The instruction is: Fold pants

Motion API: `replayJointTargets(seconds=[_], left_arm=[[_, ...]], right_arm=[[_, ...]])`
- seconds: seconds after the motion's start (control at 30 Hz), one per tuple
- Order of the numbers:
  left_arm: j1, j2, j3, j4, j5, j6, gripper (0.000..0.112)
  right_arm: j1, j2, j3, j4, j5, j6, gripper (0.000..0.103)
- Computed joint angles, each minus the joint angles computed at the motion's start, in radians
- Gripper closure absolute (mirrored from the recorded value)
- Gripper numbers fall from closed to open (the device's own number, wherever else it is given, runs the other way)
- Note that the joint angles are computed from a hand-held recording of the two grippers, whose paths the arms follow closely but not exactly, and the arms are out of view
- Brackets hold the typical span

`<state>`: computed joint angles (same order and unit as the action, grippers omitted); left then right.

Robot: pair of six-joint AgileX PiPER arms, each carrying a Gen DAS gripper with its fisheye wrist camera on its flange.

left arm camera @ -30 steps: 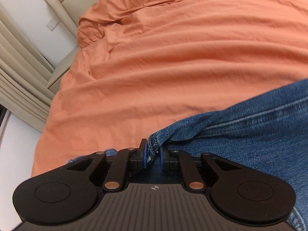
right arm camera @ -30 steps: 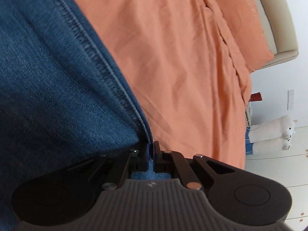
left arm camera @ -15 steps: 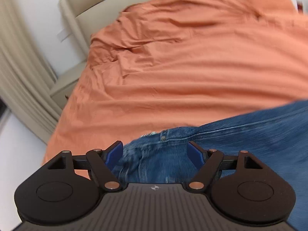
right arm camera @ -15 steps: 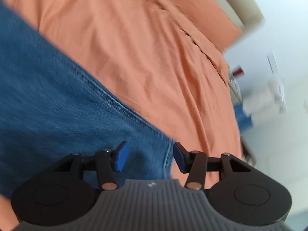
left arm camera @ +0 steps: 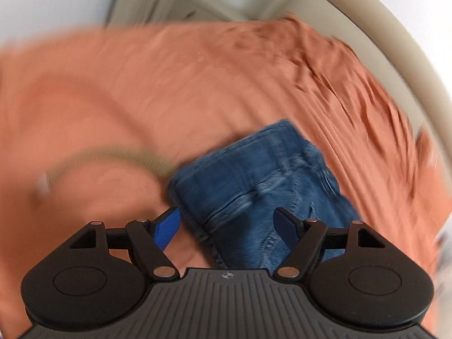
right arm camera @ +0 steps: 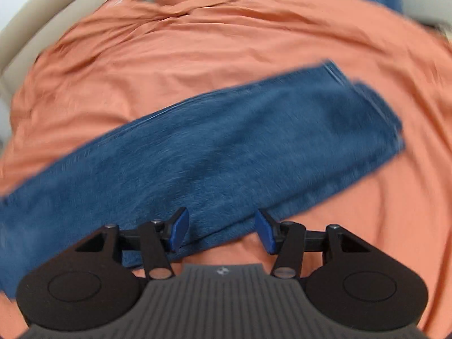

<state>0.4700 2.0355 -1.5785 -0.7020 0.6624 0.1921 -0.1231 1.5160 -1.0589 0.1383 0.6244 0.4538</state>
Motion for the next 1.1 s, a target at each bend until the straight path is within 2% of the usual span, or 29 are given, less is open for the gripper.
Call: replayJointTargets(seconds=[0.07, 0.13, 0.2, 0.23, 0.27, 0.33, 0.37, 0.4, 0.43, 0.53, 0.57, 0.67, 0.77, 0.83, 0.9, 0.93, 1.0, 1.07, 1.1], left_arm=[[0.009, 0.034, 0.028, -0.111, -0.03, 0.029, 0.029], [-0.006, 0.076, -0.015, -0.089, -0.024, -0.025, 0.044], [-0.042, 0.101, -0.09, 0.082, -0.002, -0.183, 0.063], [-0.072, 0.106, -0.124, 0.182, -0.003, -0.256, 0.072], [-0.106, 0.097, -0.141, 0.282, -0.018, -0.293, 0.076], [-0.171, 0.064, -0.15, 0.482, -0.057, -0.357, 0.093], [-0.199, 0.054, -0.171, 0.575, -0.059, -0.421, 0.094], [-0.215, 0.051, -0.189, 0.627, -0.062, -0.469, 0.095], [-0.219, 0.069, -0.234, 0.64, -0.032, -0.486, 0.095], [-0.227, 0.184, -0.416, 0.711, 0.145, -0.54, 0.096], [-0.236, 0.207, -0.434, 0.74, 0.158, -0.546, 0.095], [-0.264, 0.223, -0.405, 0.824, 0.108, -0.559, 0.095], [-0.278, 0.249, -0.437, 0.865, 0.138, -0.577, 0.095], [-0.297, 0.281, -0.503, 0.904, 0.19, -0.589, 0.095], [-0.306, 0.285, -0.516, 0.935, 0.213, -0.59, 0.095], [-0.311, 0.294, -0.535, 0.947, 0.232, -0.593, 0.095], [-0.327, 0.293, -0.533, 0.976, 0.245, -0.611, 0.095], [-0.34, 0.298, -0.534, 1.008, 0.249, -0.614, 0.095], [-0.346, 0.297, -0.525, 1.027, 0.243, -0.617, 0.095]], right_arm=[[-0.066, -0.02, 0.005, 0.053, 0.0, 0.002, 0.055], [-0.12, -0.057, 0.015, 0.063, -0.002, 0.011, 0.055], [-0.169, -0.1, 0.03, 0.047, -0.012, 0.017, 0.056], [-0.195, -0.115, 0.036, 0.051, -0.016, 0.01, 0.061], [-0.229, -0.123, 0.039, 0.069, -0.021, -0.011, 0.065], [-0.287, -0.153, 0.06, 0.081, -0.045, -0.016, 0.071], [-0.321, -0.162, 0.068, 0.101, -0.053, -0.037, 0.073], [-0.352, -0.168, 0.077, 0.114, -0.064, -0.05, 0.073], [-0.388, -0.179, 0.09, 0.134, -0.07, -0.069, 0.073], [-0.449, -0.146, 0.103, 0.195, -0.101, -0.113, 0.073], [-0.464, -0.124, 0.107, 0.234, -0.117, -0.149, 0.073], [-0.481, -0.053, 0.122, 0.358, -0.188, -0.249, 0.073], [-0.507, 0.026, 0.13, 0.595, -0.23, -0.467, 0.074], [-0.511, 0.072, 0.118, 0.656, -0.237, -0.54, 0.075], [-0.521, 0.113, 0.098, 0.657, -0.225, -0.538, 0.082], [-0.533, 0.125, 0.091, 0.686, -0.21, -0.558, 0.092], [-0.577, 0.129, 0.088, 0.835, -0.163, -0.685, 0.102], [-0.607, 0.076, 0.094, 0.938, -0.135, -0.823, 0.103], [-0.598, 0.051, 0.095, 0.93, -0.153, -0.868, 0.103]])
